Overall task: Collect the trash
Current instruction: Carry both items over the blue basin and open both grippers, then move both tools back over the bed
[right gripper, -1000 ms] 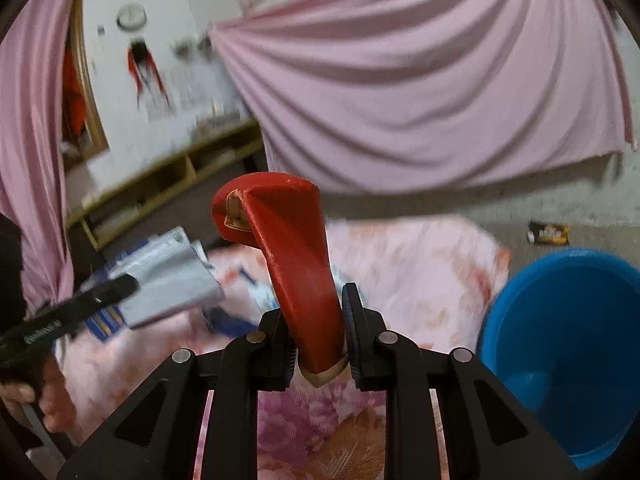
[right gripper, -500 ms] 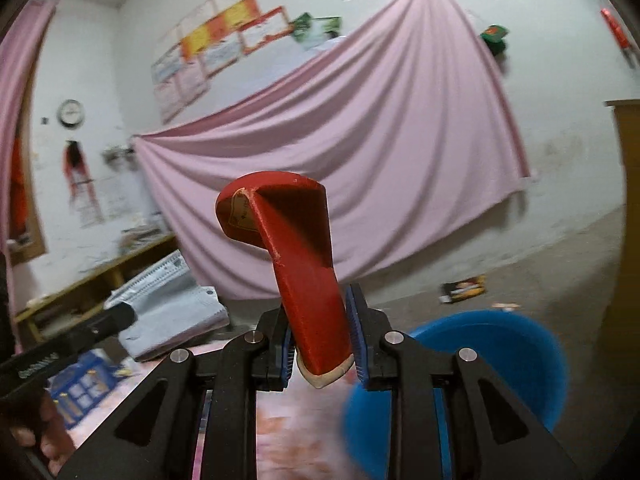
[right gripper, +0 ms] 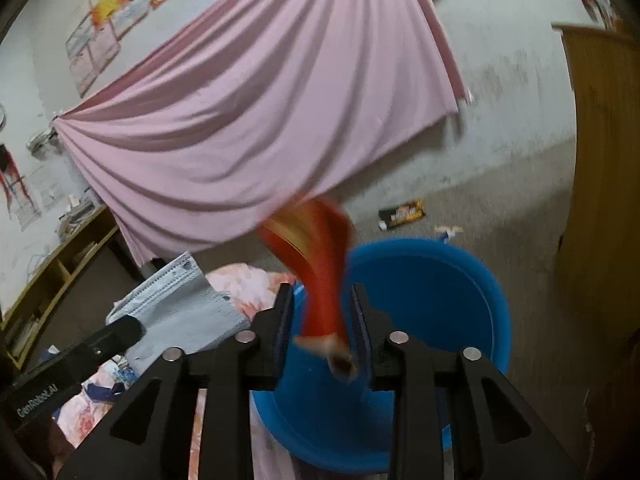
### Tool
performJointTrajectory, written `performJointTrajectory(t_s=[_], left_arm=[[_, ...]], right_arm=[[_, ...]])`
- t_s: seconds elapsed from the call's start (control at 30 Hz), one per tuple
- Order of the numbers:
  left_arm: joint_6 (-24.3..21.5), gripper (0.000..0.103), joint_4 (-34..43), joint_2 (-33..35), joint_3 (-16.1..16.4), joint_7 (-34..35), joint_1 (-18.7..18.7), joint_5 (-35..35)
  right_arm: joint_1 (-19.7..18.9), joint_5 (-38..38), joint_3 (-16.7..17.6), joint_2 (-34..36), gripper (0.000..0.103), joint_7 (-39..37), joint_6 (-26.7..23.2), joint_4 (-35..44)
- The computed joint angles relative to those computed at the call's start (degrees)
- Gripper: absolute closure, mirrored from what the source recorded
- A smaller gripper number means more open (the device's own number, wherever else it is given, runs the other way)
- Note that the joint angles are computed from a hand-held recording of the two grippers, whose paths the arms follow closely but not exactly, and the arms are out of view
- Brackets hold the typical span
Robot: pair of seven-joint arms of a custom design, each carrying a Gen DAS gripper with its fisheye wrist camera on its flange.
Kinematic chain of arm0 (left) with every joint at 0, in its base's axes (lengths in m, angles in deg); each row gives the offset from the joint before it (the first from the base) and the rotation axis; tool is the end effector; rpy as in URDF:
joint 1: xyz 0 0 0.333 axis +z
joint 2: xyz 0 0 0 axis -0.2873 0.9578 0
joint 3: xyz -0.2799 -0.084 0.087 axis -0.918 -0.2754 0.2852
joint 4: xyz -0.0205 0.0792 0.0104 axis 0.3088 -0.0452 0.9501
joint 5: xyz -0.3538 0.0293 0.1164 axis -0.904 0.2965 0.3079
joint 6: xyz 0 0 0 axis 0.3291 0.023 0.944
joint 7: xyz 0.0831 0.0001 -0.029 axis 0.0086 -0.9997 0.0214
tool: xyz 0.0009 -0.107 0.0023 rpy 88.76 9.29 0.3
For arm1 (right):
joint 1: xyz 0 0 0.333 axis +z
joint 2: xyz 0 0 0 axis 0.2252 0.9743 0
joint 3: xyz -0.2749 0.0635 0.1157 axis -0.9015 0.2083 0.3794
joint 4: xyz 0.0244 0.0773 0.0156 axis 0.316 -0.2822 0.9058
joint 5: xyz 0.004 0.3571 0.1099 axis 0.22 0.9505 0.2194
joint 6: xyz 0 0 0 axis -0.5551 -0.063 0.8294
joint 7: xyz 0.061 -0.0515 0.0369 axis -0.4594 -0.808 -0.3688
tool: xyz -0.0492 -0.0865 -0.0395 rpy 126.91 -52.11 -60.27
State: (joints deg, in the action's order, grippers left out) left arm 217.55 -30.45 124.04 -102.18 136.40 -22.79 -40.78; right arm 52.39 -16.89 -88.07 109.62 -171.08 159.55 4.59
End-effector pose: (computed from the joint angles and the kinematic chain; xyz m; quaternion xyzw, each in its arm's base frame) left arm 0.7448 -0.2413 0.3592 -0.3397 0.8349 -0.4302 0.0498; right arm 0.6228 0.3884 0.3095 -0.3349 0.8053 -0.3171 0.3726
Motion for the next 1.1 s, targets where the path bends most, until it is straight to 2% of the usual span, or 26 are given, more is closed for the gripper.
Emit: performJointTrajectory(t_s=[0.1,0.27,0.37,0.47,0.67,0.7,0.73,0.77,0.8,0.83,0.93,0.97,1.03,1.1], left_arm=[[-1.7,0.083,3.4,2.1,1.2,-3.1,-1.4,1.7],[-3.2,0.075,6.5,4.2,1.5,-6.2,-1.9,3.1],[-2.2,0.072,5.4,3.7,0.2,-5.6,-0.5,1.7],[1.2,0.06,1.6,1.6,-1.8,-2.3,1.8,-1.4],[9.7,0.045,-5.6,-2.8,-6.5,8.8,7.8,-11.6],[10.7,0.04,-6.2,-3.2,-7.0,10.5,8.6,-13.2],[12.3,0.031,-7.1,-3.8,-7.9,12.8,9.9,-15.5],[13.3,0.026,-7.5,-4.0,-8.5,14.6,10.6,-17.2],[15.2,0.016,-8.4,-4.4,-10.0,17.9,12.2,-20.2],[17.2,0.011,-9.1,-4.7,-11.6,21.4,13.6,-23.5],[21.4,0.004,-9.6,-4.8,-15.4,31.9,17.2,-32.8],[22.2,0.004,-9.5,-4.7,-16.1,35.0,18.0,-35.5],[23.7,0.004,-10.0,-4.7,-18.9,44.2,21.0,-42.9],[24.4,0.004,-10.6,-4.9,-20.3,51.8,23.1,-49.3]], right_arm=[[-0.9,0.4,0.1,-0.5,0.067,1.7,2.0,-1.5],[-0.9,-0.6,-0.2,-1.7,0.061,3.9,2.7,-3.5],[-0.9,-1.4,-0.1,-2.0,0.06,4.3,1.9,-3.5],[-0.4,-1.9,0.0,-1.5,0.059,3.3,-0.2,-2.4],[2.1,-7.1,-1.0,-0.9,0.05,2.8,-4.7,-0.3],[2.7,-8.0,-1.2,-0.6,0.045,2.3,-5.6,0.5],[3.2,-9.1,-1.4,-0.1,0.036,2.0,-6.4,1.4],[3.6,-10.2,-1.6,0.3,0.033,2.0,-6.9,2.1],[4.1,-11.3,-1.8,0.8,0.029,1.9,-7.4,3.0],[4.5,-12.1,-2.0,1.3,0.027,1.3,-8.0,4.1],[5.8,-14.2,-2.7,3.5,0.019,-1.0,-9.2,8.0],[6.2,-14.7,-3.0,4.2,0.018,-1.4,-9.5,9.1],[7.3,-16.5,-4.1,5.9,0.007,-1.8,-9.8,11.8],[8.4,-17.8,-5.3,7.8,0.0,-2.0,-10.3,14.6]])
